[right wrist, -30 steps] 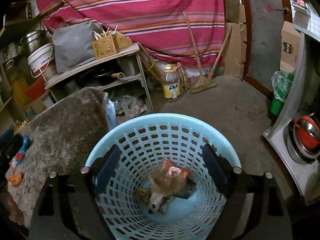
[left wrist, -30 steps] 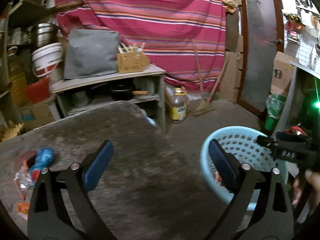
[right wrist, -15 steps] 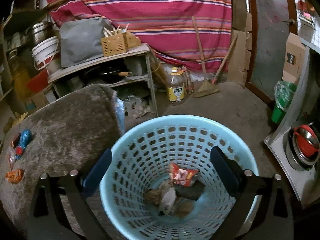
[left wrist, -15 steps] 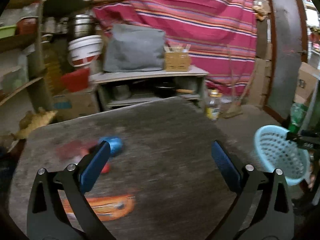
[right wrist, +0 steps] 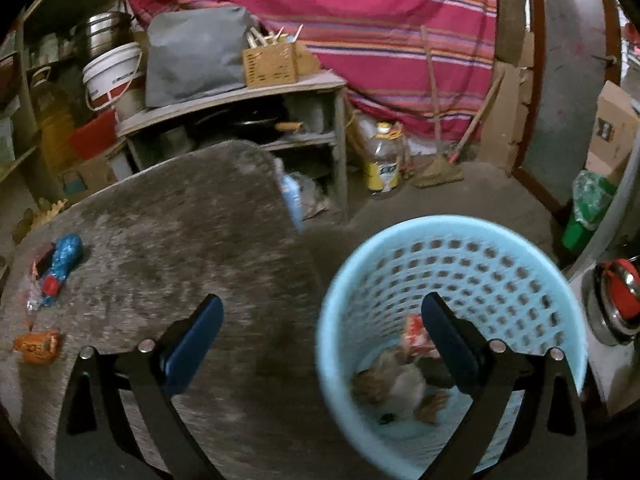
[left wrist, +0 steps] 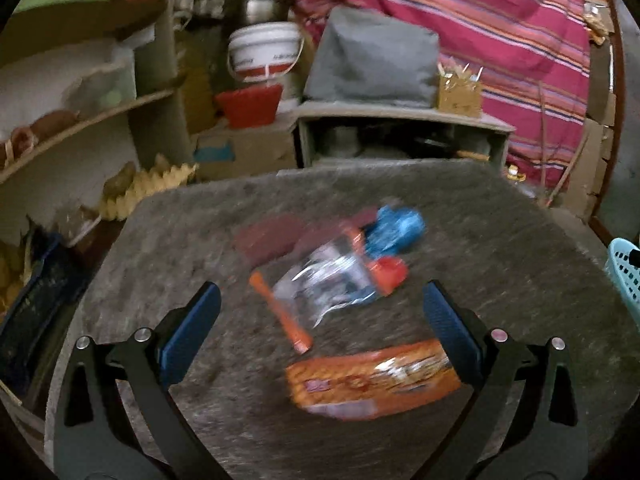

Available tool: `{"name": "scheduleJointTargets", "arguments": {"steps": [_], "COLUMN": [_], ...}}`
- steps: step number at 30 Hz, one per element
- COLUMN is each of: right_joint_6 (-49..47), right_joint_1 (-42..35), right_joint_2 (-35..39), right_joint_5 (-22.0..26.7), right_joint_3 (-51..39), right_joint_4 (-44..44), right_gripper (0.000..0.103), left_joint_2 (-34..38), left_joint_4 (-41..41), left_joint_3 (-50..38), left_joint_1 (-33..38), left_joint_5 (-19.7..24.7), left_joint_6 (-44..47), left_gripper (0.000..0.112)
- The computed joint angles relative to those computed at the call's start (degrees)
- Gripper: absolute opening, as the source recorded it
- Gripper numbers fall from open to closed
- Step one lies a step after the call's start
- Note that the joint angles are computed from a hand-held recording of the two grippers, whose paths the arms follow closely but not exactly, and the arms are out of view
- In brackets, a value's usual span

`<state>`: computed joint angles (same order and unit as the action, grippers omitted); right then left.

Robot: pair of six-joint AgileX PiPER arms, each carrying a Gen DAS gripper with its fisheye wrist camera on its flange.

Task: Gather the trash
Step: 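Grasp the clear plastic bag with the left tool while the right tool grasps the orange snack wrapper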

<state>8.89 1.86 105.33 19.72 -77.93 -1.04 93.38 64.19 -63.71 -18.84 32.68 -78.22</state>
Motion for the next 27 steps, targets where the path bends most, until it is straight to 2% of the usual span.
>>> {"name": "scheduleJointTargets", "arguments": {"steps": [6,10,13,17,20,22,24,25,26,27], "right_joint_6": [14.1,21.2,17.3,11.7,9.0,7.7,7.5,7.3,7.2,6.9], "right_joint_1": [6.1,9.5,10.5,10.2,9.9,9.8,9.9,9.9,9.8,9.6], "right_joint_2": [3.3,5.9,7.0,6.8,7.8,8.7,9.7,9.8,9.7,9.7], "right_joint_5": [2.5,6.8,7.3,5.4,6.6,8.4,10.8,11.0,10.8,10.7], "right_joint_3": [-3.8,-7.6,-9.6,-9.4,-10.8,-12.3,-14.2,-14.4,-14.4,-14.5], "right_joint_4": [-13.5,-22.2,-19.2,-12.7,-9.0,-7.6,-7.6,-7.3,-7.1,-6.4], "right_gripper": [0.097,0.097,0.099,0.099,0.099,0.099,0.099,0.099,0.099,0.099], "left_joint_2": [-0.7,0.3,1.2,2.6,4.5,6.5,8.4,9.5,10.3,11.0], "left_joint_4": [0.7,-0.1,-2.7,-3.5,-3.7,-8.3,-12.4,-14.2,-15.9,-17.7], "left_joint_3": [3.0,2.7,1.6,-0.4,-2.3,-4.7,-7.0,-8.4,-9.2,-10.0], "left_joint_1": [3.4,5.1,6.1,6.6,6.5,7.1,7.4,7.5,7.7,7.9], "left_joint_5": [-1.7,-2.7,-3.8,-5.0,-5.6,-6.1,-6.0,-5.5,-5.7,-5.8], "left_joint_6": [2.5,5.3,8.1,9.2,9.6,14.6,19.6,21.8,23.8,26.0], "left_gripper": [0.097,0.097,0.095,0.094,0.093,0.088,0.076,0.074,0.066,0.053]}}
